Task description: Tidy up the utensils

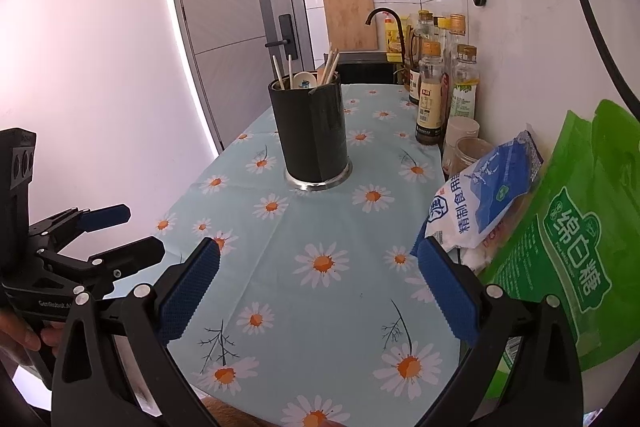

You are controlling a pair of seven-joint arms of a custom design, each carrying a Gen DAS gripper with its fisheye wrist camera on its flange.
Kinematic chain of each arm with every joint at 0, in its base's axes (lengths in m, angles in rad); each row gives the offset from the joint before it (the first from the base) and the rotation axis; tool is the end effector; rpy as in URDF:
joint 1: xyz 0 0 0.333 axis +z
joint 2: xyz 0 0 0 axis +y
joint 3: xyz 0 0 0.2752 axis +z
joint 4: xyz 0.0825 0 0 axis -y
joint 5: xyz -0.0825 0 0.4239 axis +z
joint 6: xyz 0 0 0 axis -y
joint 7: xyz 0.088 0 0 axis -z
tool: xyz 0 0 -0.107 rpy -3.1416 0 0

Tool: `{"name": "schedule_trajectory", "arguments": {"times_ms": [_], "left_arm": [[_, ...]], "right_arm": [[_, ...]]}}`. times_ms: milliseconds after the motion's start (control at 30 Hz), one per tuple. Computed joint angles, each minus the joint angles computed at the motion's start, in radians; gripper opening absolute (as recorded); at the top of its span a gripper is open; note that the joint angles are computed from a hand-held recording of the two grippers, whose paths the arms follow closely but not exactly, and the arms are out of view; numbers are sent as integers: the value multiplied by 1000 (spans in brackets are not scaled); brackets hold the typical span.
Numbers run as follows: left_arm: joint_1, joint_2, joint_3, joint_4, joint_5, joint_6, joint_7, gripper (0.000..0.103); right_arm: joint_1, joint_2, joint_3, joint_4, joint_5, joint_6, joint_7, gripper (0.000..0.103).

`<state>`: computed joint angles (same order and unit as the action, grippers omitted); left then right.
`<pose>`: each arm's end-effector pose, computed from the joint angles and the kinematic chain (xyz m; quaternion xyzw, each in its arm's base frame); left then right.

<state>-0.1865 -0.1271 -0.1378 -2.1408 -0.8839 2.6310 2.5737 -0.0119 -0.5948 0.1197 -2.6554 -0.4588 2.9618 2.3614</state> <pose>0.5698 -0.1733 0.4645 -0.3931 0.8222 -0.3943 0.1182 0.4575 0.0796 0.4731 -0.5463 0.7083 -0.2947 0.3362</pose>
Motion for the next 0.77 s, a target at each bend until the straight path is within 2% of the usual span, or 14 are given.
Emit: {"name": "schedule_trajectory", "arguments": {"times_ms": [767], "left_arm": [[8,-1,5,4,-6,-16,-7,96]], "right_arm": [[-16,7,25,8,-32,1,17,98]]}}
